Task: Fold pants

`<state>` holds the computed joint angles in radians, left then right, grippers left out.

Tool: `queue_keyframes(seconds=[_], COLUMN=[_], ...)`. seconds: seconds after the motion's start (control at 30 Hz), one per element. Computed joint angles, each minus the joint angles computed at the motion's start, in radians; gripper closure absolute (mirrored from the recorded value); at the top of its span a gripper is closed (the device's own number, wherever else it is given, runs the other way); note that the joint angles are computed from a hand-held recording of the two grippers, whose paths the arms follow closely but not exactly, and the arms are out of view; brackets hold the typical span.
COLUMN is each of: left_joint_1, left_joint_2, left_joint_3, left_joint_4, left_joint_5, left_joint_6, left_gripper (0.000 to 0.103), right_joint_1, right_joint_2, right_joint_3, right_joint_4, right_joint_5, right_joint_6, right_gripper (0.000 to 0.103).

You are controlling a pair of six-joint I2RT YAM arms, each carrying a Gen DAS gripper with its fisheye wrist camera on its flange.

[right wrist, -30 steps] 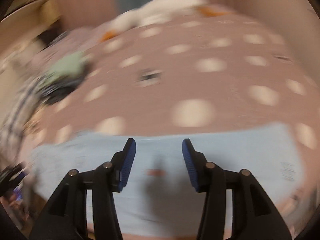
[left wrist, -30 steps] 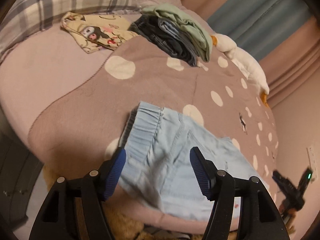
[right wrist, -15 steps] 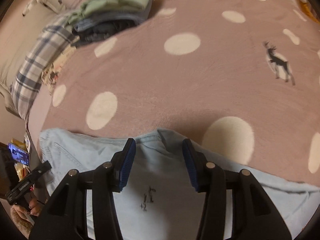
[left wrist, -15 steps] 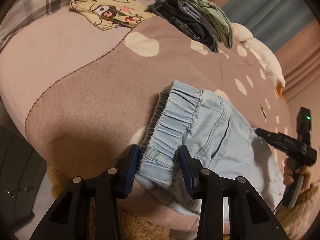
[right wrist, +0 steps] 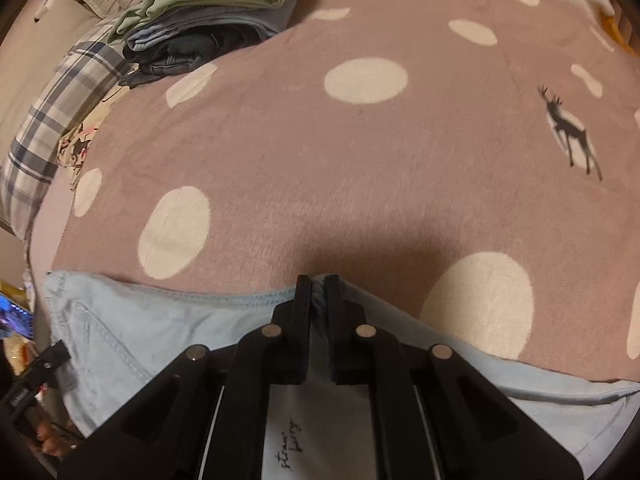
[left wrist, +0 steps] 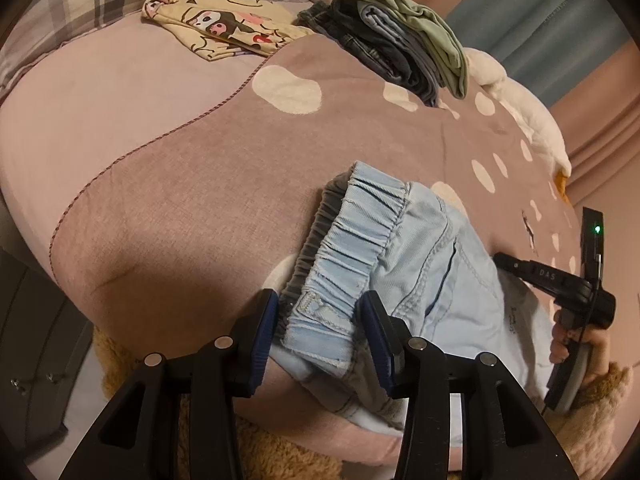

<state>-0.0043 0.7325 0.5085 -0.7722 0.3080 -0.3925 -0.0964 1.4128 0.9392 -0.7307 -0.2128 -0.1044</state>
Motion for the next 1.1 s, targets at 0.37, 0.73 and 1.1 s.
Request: queue_keyframes(seconds=[0.37,0.73,1.1], left_joint_1=[-0.141,-0.577,-0.736], left_joint_2=[-0.091,-0.012,0.266], left_joint_3=[0.137,0.163,0.092], left_joint_4=[-0.179,0.033,0.231], left_joint_5=[-0.116,-0.226,-0.26], left_joint_6=[-0.095,-0.293,-0.347], left_gripper=[0.05,0.051,0.058], right_joint_1=[0.041,-0.118,-0.576], right_joint_2=[-0.171,-0.488,-0.511], right_joint_3=[-0.055,-0.188,-0.283], right_joint_4=[0.034,-0.167,-0.239], right_joint_5=[0.153,-0.052,-0.083], right_joint_6=[0.01,-0.088,-0.349], right_gripper=[0.058,0.091,0.098])
